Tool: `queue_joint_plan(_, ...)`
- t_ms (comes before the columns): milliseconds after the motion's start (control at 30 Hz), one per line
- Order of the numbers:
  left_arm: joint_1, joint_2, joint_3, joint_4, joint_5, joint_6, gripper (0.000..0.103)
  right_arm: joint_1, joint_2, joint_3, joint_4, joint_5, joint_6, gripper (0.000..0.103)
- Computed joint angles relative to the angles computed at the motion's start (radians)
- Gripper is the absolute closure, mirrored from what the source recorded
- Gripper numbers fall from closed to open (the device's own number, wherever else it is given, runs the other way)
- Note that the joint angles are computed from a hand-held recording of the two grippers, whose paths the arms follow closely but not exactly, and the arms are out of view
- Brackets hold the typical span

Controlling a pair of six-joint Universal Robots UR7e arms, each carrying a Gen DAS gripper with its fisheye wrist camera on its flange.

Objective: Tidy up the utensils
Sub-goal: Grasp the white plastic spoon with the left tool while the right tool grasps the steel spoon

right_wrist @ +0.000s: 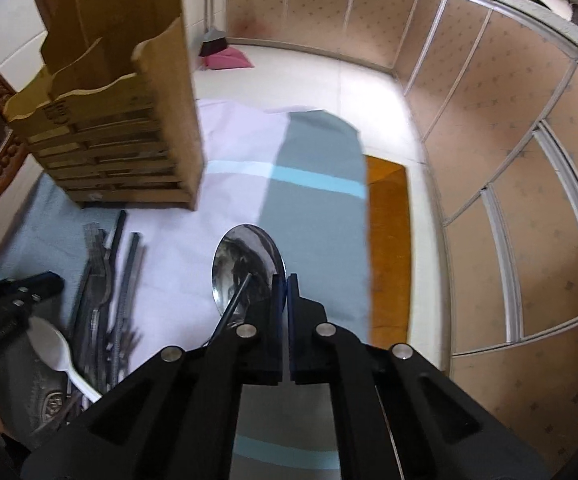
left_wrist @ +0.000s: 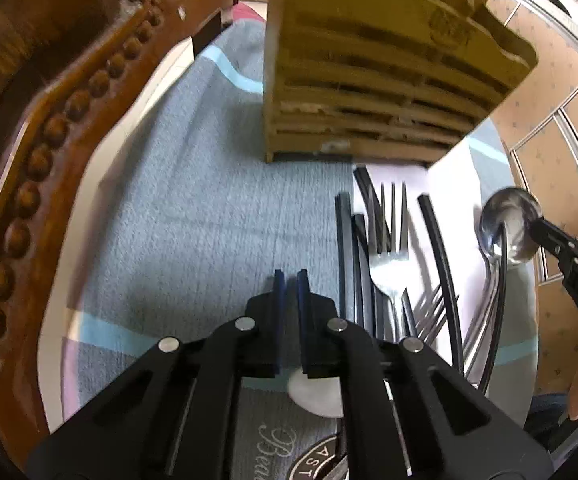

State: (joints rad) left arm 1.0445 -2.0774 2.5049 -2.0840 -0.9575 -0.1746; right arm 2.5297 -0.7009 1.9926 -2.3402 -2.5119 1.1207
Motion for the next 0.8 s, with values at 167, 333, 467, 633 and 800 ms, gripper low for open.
queue_joint_plan(167, -0.010, -0.042, -0.025, 0.069, -0.028, -0.027, 0.047, -0.029, 0.003, 0.012, 0.000, 0.002, -0.001, 0.099)
queue_joint_plan(333, -0.040, -0.140, -0.056, 0.245, -0.055, -0.049, 0.032, -0.041, 0.010, 0.019, 0.002, -0.009, -0.008, 0.099)
queue_joint_plan(467, -0.021, -0.162, -0.055, 0.279, -0.063, -0.039, 0.041, -0.039, 0.000, 0.026, 0.001, -0.002, -0.006, 0.099)
queue_joint_plan(633, 0.049, -0.133, -0.068, 0.225, -0.094, 0.005, 0.079, -0.037, 0.000, 0.027, -0.003, -0.001, -0.006, 0.099)
queue_joint_plan(800, 0.066, -0.113, -0.079, 0.164, -0.111, 0.023, 0.092, -0.047, -0.017, 0.059, -0.080, 0.023, -0.025, 0.099)
